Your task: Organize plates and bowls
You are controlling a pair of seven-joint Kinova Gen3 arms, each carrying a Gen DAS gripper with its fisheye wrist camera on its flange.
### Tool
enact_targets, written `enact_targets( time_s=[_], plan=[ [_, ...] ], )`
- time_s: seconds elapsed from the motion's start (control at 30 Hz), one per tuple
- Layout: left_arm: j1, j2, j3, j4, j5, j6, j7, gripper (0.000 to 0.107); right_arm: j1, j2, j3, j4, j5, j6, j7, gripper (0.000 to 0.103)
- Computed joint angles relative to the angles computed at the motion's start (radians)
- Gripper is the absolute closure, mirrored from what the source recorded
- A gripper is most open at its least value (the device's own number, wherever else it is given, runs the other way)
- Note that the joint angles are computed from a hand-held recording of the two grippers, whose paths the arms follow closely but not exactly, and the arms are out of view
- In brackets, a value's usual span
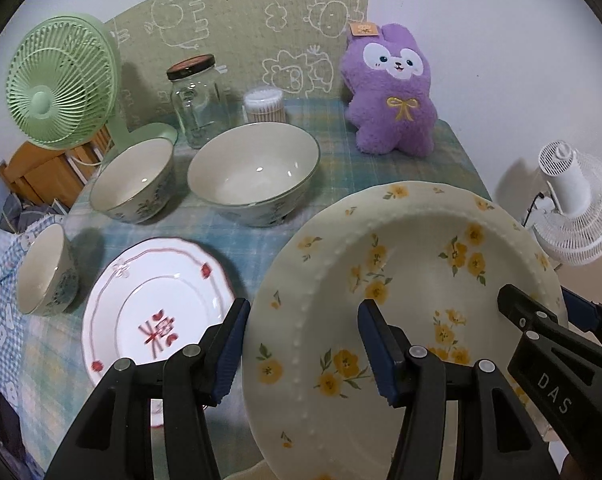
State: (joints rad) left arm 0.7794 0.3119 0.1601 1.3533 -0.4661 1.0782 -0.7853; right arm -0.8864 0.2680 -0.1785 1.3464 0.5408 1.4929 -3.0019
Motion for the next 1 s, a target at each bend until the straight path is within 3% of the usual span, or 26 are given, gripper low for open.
enact_targets(
  time_s=[0.57, 1.0],
  plan=[
    [-0.075, -0.222, 0.101, 0.302, 0.022, -0.087, 0.013, 0.051, -0.215, 0.062, -0.033, -0.074, -0.012, 0.163, -0.243, 0.047],
    [-0.107, -0.301, 0.179, 0.428, 0.064, -0.116, -0.021, 0.051, -0.320, 0.085, -0.048, -0.053, -0.056, 0.215, -0.446, 0.047]
  ],
)
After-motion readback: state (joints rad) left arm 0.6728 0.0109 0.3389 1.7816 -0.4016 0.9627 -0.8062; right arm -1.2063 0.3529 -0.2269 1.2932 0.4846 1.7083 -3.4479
